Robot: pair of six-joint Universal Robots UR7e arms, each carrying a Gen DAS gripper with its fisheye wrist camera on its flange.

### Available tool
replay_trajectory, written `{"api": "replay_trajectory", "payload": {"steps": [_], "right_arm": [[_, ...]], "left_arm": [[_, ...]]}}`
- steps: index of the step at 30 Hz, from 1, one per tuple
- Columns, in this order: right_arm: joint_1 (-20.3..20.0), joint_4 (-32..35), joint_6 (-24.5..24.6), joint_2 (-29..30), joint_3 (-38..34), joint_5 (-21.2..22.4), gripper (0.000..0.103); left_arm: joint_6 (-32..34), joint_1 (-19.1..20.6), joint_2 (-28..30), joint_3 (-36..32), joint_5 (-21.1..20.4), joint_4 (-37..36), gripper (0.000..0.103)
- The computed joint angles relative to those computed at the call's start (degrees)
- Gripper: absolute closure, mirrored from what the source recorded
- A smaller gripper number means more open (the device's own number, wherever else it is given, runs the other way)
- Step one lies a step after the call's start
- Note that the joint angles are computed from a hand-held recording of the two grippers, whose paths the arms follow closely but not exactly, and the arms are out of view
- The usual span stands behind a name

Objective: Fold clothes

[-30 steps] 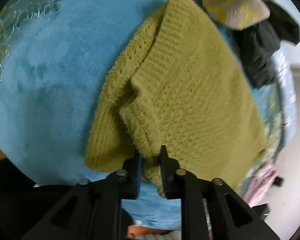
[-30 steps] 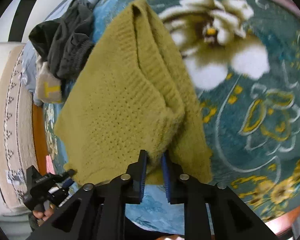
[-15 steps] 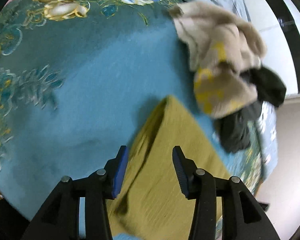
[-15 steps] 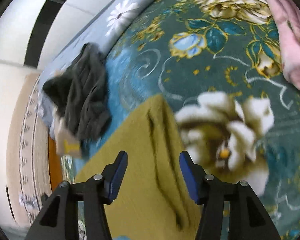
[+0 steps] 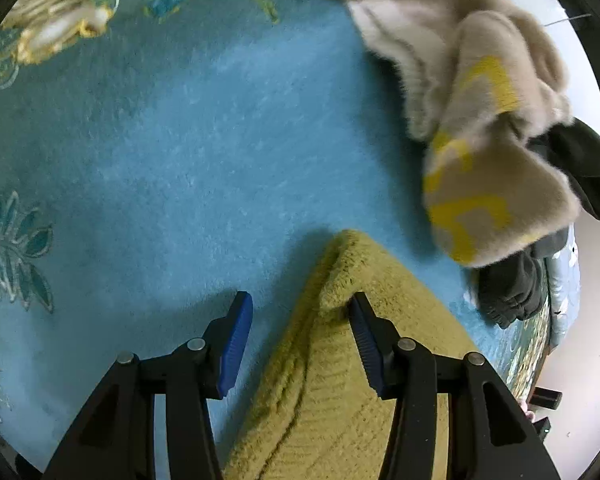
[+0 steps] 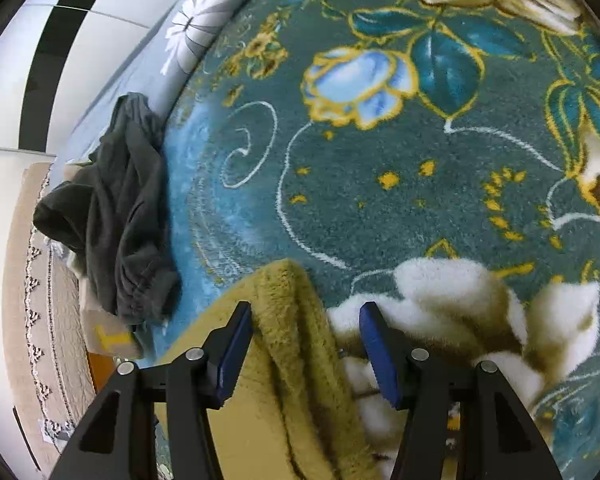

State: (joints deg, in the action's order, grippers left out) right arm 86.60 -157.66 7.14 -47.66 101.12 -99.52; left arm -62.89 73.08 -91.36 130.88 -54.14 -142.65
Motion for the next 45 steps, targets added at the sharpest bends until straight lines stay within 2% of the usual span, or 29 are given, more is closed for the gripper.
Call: {"api": "replay_trajectory", "payload": {"steps": [5, 9, 12, 13, 15, 17, 19, 22, 24, 28, 30, 33, 36, 39, 41, 42, 45], "right_arm": [[0.7, 2.3, -1.3, 0.9, -1.6, -0.7, 0.043], [0.2, 2.4, -0.8, 0.6, -1.1, 1.6, 0.049], [0.3, 2.6, -0.6, 0.9, -1.0, 1.2, 0.049], [0.4, 2.4, 0.0, 0.9, -0.9, 1.0, 0.05], [0.5, 2.2, 1.0, 0.8, -0.8, 0.7, 0.055], [0.7, 2.5, 1.9, 0.8, -0.8, 0.0, 0.062], [1.0, 2.7, 2.4, 0.8, -0.8, -0.9, 0.074], [1.3, 2.9, 2.2, 0.6, -0.7, -1.3, 0.087], [1.8, 2.7, 1.5, 0.3, -0.8, -1.4, 0.089], [2.7, -1.7, 0.6, -0.8, 0.0, 0.2, 0.09], [3.1, -4.3, -0.5, -1.1, 0.1, 2.5, 0.09], [3.6, -2.9, -0.6, 0.6, -2.4, 1.0, 0.09], [3.9, -0.3, 0.3, 2.6, -4.8, -1.5, 0.09], [3.5, 0.9, 1.9, 4.3, -6.2, -3.9, 0.089], [3.0, 2.4, 3.4, 4.6, -6.6, -4.6, 0.084], [2.5, 2.4, 4.0, 4.3, -6.3, -3.9, 0.081], [2.0, 1.4, 3.0, 3.2, -4.9, -2.7, 0.077]], "left_arm": [[3.5, 0.6, 0.2, 1.0, -1.6, -4.7, 0.047], [6.2, 1.4, 1.2, 2.1, -5.1, -11.3, 0.047], [6.6, 0.9, 2.3, 1.4, -5.3, -10.0, 0.048], [6.8, 0.5, 2.5, 0.9, -4.7, -8.6, 0.05], [6.1, 0.0, 2.7, 0.3, -3.9, -6.0, 0.062], [5.4, 0.2, 2.6, 0.8, -4.9, -7.7, 0.071], [4.1, -0.7, 1.9, 1.8, -4.7, -8.4, 0.075], [1.7, -4.5, -0.7, 3.4, -1.9, -4.6, 0.08], [4.8, -4.0, 0.3, 2.8, -0.1, -4.9, 0.082], [11.9, -3.2, 1.7, 1.5, 2.6, -9.8, 0.084], [14.7, -5.1, 1.0, 2.3, 4.9, -14.6, 0.084], [16.7, -6.7, 1.0, 1.6, 8.1, -14.3, 0.084], [14.8, -3.8, 4.5, -1.7, 7.2, -9.6, 0.083], [12.6, -1.4, 7.4, -3.0, 6.0, -9.9, 0.082], [10.6, -0.6, 7.8, -3.4, 5.5, -9.2, 0.079], [9.5, -0.4, 7.6, -3.5, 5.3, -8.5, 0.075], [7.3, -0.4, 6.0, -3.1, 4.7, -6.8, 0.074]]}}
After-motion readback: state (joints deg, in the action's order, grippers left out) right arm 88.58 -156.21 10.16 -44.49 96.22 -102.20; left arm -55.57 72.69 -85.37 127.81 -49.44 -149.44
